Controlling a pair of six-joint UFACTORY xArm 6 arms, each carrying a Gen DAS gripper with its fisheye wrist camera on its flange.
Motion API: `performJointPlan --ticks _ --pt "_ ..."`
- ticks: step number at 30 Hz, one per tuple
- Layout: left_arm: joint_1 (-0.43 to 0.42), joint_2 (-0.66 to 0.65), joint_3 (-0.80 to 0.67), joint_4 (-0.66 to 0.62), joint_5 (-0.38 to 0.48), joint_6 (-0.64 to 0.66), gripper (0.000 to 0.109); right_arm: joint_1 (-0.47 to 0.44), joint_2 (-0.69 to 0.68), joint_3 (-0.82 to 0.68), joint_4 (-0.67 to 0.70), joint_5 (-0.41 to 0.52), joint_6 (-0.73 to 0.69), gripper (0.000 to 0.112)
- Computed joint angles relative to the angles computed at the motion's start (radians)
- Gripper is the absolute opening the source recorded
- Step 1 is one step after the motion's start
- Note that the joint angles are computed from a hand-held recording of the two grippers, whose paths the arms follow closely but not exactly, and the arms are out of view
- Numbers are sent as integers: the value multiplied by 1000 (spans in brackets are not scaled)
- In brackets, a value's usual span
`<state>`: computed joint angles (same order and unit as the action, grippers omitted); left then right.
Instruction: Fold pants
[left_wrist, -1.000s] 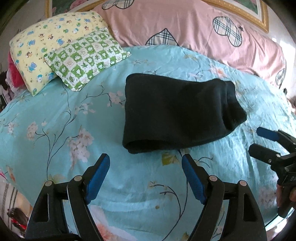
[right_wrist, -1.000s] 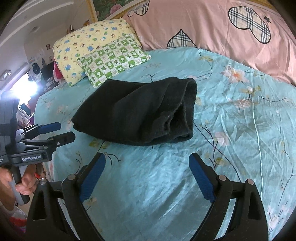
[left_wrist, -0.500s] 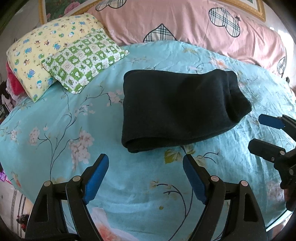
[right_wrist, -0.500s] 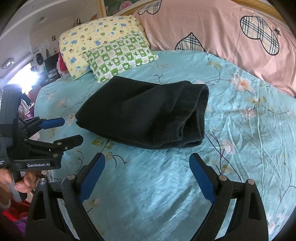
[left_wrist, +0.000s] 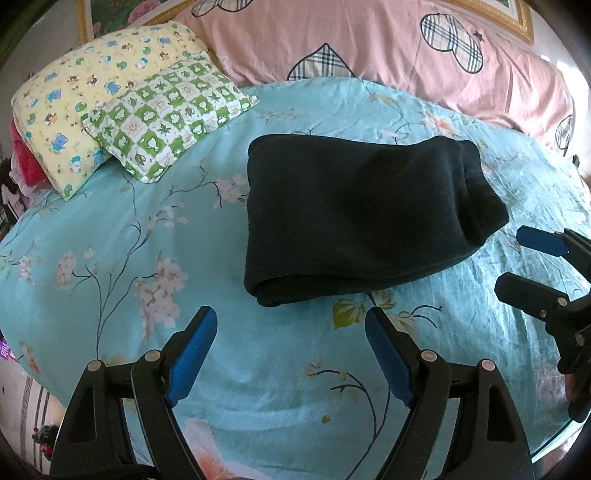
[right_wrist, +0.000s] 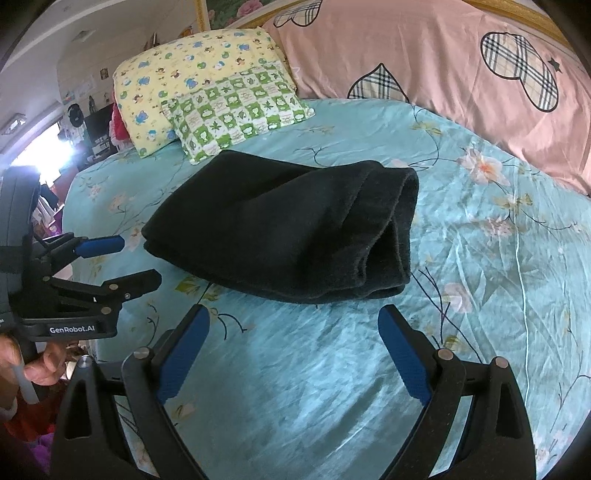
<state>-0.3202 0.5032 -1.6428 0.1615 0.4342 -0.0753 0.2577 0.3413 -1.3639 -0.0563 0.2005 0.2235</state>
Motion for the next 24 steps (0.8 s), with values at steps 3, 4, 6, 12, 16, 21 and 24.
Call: performJointPlan --ticks 3,4,6,12,16,21,24 --pt "-2 5 -5 -3 3 3 83 -3 2 -4 -8 1 11 93" --pt "-3 6 -7 -5 4 5 83 -3 3 -3 -13 0 16 93" --pt "-4 12 -15 -8 6 11 83 -3 4 -5 -4 -3 7 93" --pt "-6 21 -32 -12 10 19 83 -5 10 -14 -4 -7 3 93" --pt "-6 29 -47 -18 8 26 83 -5 10 -15 0 -12 -1 93" --pt "-9 52 -88 -39 16 49 83 -8 13 -19 1 -10 1 93" --pt "-12 74 -127 -65 30 81 83 -9 13 -19 -4 -11 8 93"
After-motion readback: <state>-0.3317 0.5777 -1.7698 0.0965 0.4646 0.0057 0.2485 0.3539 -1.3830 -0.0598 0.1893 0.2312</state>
